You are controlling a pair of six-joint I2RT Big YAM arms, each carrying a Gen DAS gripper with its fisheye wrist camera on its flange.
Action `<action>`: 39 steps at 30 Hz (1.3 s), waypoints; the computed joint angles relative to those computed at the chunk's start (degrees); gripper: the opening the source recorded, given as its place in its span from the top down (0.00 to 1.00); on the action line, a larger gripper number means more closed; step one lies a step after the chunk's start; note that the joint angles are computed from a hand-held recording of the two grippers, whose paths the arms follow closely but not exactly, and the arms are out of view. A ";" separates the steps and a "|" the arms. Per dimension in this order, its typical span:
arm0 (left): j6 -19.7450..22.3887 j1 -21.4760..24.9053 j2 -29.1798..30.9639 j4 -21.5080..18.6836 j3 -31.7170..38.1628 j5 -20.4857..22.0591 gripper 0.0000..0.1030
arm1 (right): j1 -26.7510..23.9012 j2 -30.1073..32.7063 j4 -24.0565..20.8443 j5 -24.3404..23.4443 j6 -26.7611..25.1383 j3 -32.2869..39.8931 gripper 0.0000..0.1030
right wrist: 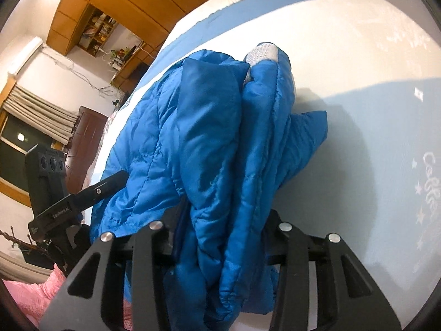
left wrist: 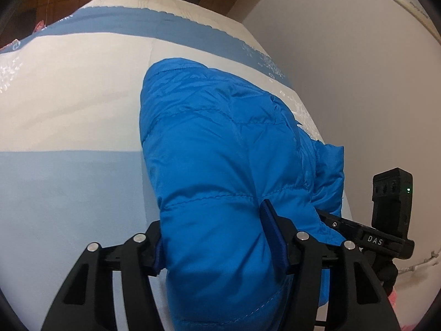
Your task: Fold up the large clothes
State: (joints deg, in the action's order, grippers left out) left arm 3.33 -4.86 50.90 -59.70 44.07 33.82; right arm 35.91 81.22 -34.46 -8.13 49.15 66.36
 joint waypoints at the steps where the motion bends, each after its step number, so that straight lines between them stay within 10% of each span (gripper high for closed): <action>1: 0.24 0.08 -0.14 -0.39 0.37 -0.51 0.42 | -0.01 -0.21 0.11 -0.01 -0.18 -0.20 0.61; 14: 5.66 7.62 2.22 -4.59 7.24 -0.28 0.42 | -1.37 4.14 -2.44 -0.60 -7.39 7.46 0.61; 27: 3.81 12.06 14.98 5.58 15.27 -1.46 0.42 | -4.65 22.68 -7.03 -4.27 -15.77 30.77 0.62; 39: 3.73 8.54 29.90 7.24 21.21 -13.56 0.42 | -3.34 42.32 -30.22 1.41 -17.22 57.80 0.62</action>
